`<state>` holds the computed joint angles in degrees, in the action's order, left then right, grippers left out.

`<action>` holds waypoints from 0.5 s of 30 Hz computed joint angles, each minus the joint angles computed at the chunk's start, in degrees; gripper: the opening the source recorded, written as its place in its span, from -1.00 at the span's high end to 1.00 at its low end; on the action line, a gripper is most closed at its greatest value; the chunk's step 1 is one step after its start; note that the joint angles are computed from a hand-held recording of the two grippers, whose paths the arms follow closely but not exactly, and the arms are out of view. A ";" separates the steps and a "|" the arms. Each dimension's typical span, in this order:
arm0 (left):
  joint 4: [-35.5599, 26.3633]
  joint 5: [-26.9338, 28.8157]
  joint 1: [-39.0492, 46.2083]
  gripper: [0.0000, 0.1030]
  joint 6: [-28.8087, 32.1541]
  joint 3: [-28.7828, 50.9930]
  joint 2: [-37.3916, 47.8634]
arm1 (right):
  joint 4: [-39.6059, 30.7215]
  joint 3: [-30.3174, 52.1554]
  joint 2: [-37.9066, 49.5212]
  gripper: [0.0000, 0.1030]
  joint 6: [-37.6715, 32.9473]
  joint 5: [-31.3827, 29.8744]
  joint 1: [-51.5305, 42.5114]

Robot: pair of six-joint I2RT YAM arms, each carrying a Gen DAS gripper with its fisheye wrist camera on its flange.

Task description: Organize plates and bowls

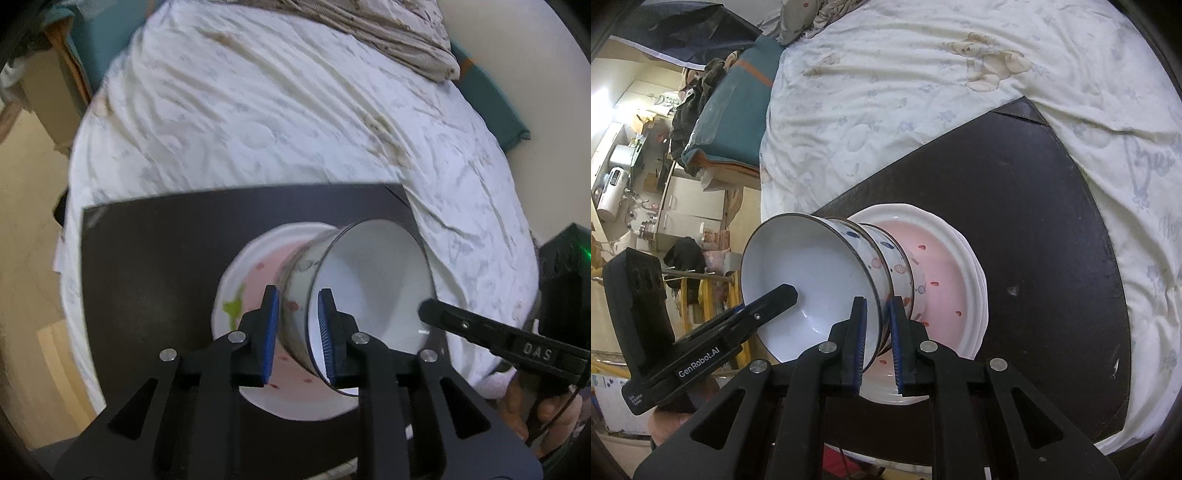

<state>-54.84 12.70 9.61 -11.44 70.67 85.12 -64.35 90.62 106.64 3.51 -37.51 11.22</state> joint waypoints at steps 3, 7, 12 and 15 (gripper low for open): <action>1.49 -5.96 0.08 0.13 -1.79 -0.60 -0.39 | 0.69 -0.12 -0.26 0.66 -0.31 -1.09 -0.37; 0.57 -0.23 3.55 0.12 -0.78 -0.80 -0.27 | 3.62 -1.00 -2.62 0.66 -0.01 -2.57 -1.30; 3.31 2.35 9.42 -0.24 -0.85 -4.34 -2.72 | 6.78 -2.03 -3.39 0.63 3.50 -2.99 -4.94; 4.95 1.22 13.39 -0.38 -2.86 -7.96 -2.97 | 6.38 -2.59 -1.55 -0.11 3.48 1.47 -6.39</action>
